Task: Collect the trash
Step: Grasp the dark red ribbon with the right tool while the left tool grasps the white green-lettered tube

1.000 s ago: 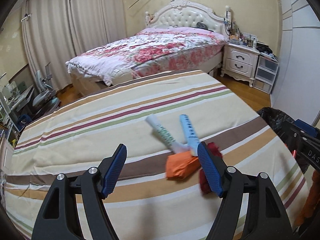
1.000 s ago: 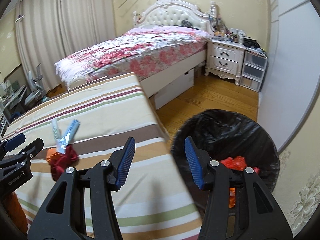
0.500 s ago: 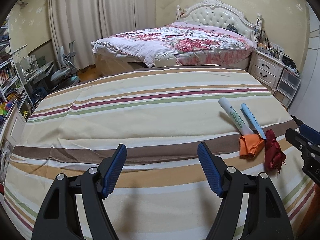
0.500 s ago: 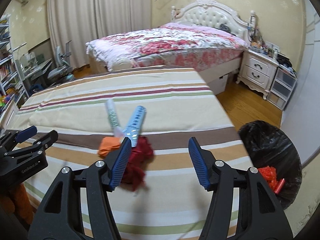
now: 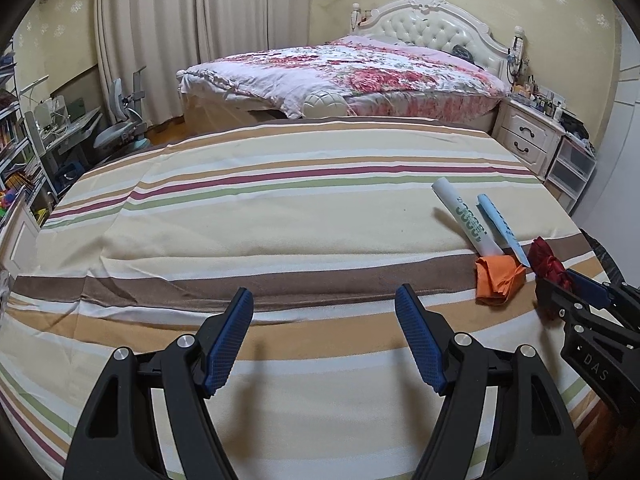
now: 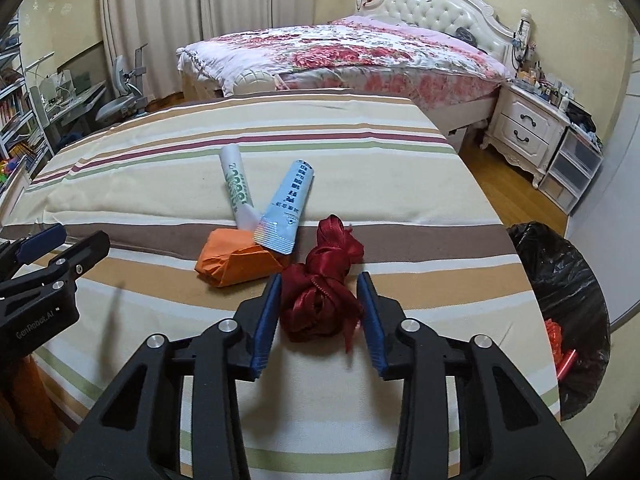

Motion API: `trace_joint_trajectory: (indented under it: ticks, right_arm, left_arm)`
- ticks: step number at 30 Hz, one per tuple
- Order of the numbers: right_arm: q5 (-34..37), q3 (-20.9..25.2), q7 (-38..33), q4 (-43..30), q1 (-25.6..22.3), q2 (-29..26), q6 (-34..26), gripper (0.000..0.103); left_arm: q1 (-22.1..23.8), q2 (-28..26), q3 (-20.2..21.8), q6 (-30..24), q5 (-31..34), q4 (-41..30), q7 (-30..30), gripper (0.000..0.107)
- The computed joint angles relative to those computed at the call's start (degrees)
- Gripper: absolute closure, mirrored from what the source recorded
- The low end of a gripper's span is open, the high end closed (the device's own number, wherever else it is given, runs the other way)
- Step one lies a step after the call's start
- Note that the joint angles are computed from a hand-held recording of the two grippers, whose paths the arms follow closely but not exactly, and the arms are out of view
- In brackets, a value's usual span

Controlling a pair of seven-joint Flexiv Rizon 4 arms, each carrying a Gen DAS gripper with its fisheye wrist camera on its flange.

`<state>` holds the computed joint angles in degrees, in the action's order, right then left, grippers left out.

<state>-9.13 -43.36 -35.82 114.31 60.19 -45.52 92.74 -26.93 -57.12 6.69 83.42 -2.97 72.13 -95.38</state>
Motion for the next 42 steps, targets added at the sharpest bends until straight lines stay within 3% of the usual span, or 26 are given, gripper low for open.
trace_joint_trajectory:
  ticks: [9, 15, 26, 42]
  right_arm:
    - [1.63, -1.50, 0.48, 2.19, -0.42, 0.19, 0.43, 0.073]
    - [3.32, -1.96, 0.37, 3.35, -1.30, 0.28, 1.21, 0.073]
    - [0.00, 2.91, -1.96, -1.17, -7.72, 0.42, -0.86, 0.072]
    - [-3.59, 5.55, -1.01, -4.37, -11.92, -0.21, -1.13, 0.071]
  left_arm:
    - [0.06, -1.40, -3.33, -1.11, 0.15, -2.51, 3.84, 0.036]
    - [-0.76, -3.35, -3.20, -3.65, -0.24, -6.42, 4.70, 0.035]
    - [-0.74, -7.11, -2.92, -9.77, 0.13, -14.99, 2.38, 0.036]
    - [-0.88, -13.74, -4.00, -18.01, 1.15, -29.83, 1.61, 0.035]
